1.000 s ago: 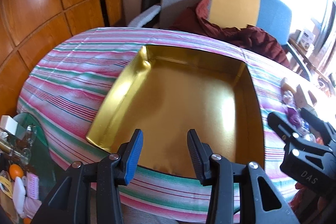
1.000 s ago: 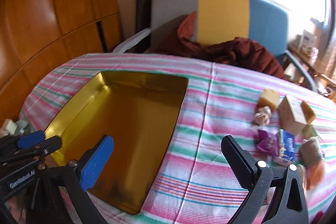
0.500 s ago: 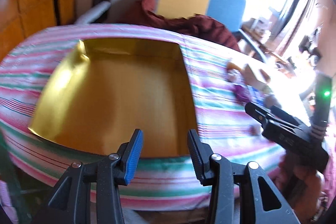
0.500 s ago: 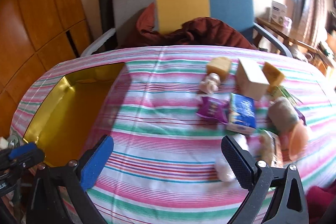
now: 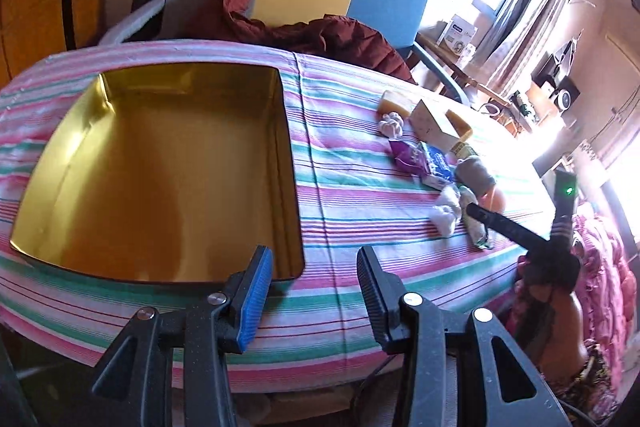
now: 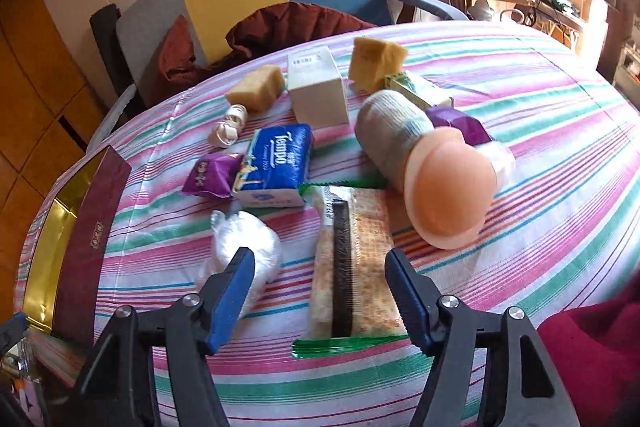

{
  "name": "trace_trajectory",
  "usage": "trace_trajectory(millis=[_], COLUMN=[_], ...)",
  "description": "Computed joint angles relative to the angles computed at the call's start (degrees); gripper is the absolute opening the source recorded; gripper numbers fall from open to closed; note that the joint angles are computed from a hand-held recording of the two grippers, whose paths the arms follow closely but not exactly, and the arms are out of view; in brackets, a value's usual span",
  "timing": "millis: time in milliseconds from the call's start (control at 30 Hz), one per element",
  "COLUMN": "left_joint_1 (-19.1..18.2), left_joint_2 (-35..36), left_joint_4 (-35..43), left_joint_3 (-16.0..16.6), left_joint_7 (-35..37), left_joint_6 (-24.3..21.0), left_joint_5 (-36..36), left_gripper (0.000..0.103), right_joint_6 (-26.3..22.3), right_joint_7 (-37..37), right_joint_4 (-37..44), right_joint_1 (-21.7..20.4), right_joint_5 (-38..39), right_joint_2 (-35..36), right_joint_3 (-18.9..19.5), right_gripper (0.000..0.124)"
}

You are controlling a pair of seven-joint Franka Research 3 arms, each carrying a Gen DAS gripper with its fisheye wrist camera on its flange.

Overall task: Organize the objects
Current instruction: 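Grasp the wrapped biscuit bar with the right tool while the left tool grasps the plastic bag bundle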

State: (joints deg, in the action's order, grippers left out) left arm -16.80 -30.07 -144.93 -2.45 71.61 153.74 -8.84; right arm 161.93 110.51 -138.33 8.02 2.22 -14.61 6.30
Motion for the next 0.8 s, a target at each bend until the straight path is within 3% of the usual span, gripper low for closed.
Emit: trace_trajectory(millis=[167,233,367,433,500,567,700,800], left_joint_1=[-1.8,-2.5,-7.5,-9.0,-9.7,-9.6,-7.6,-5.4], left_joint_2=[2.0,2.7,6.3,9.2,11.8,14.3,20.2,25.3], left_joint_4=[1.9,2.7,6.0,8.4,10.3,12.4,17.4,21.6], left_joint_3=[0.2,-0.1,2.7,3.1,2.8,2.0,-0.6,-3.7], left_joint_7=[2.8,4.6,13.1,17.0,20.8,23.4,24.7,23.7], left_joint_6=[-0.2,0.2,-0.2,-0.7,0.3,0.7,1.3,0.7], left_joint_5=[-1.2,-1.2,-7.6,-11.6,-15.1,-17.4,-19.6,-15.7], left_gripper=[0.045,0.045,0.046,0.054,0.069,0.081,0.081,0.081], right_joint_6=[-0.3,0.7,1.4,1.2,0.8,1.0,2.3,3.2], right_joint_7=[-5.4,-4.7,-7.5,-8.7,-9.6,-9.8,0.0,3.2], right_joint_4=[0.2,-0.2,-0.8,-1.3,-1.7,-2.4,-3.9,-4.2], right_joint_1=[2.2,1.2,2.1,2.2,2.5,2.4,-3.9,-5.0], right_joint_5=[5.3,3.7,5.6,6.1,7.1,7.9,-0.6,-3.4], right_joint_2=[1.8,1.8,1.4,1.0,0.4,-0.3,-1.4,-1.2], right_joint_3=[-2.8,-1.8,-2.5,-2.5,-2.6,-2.6,2.5,2.6], right_gripper=[0.053,0.048,0.046,0.046,0.046,0.046,0.046,0.046])
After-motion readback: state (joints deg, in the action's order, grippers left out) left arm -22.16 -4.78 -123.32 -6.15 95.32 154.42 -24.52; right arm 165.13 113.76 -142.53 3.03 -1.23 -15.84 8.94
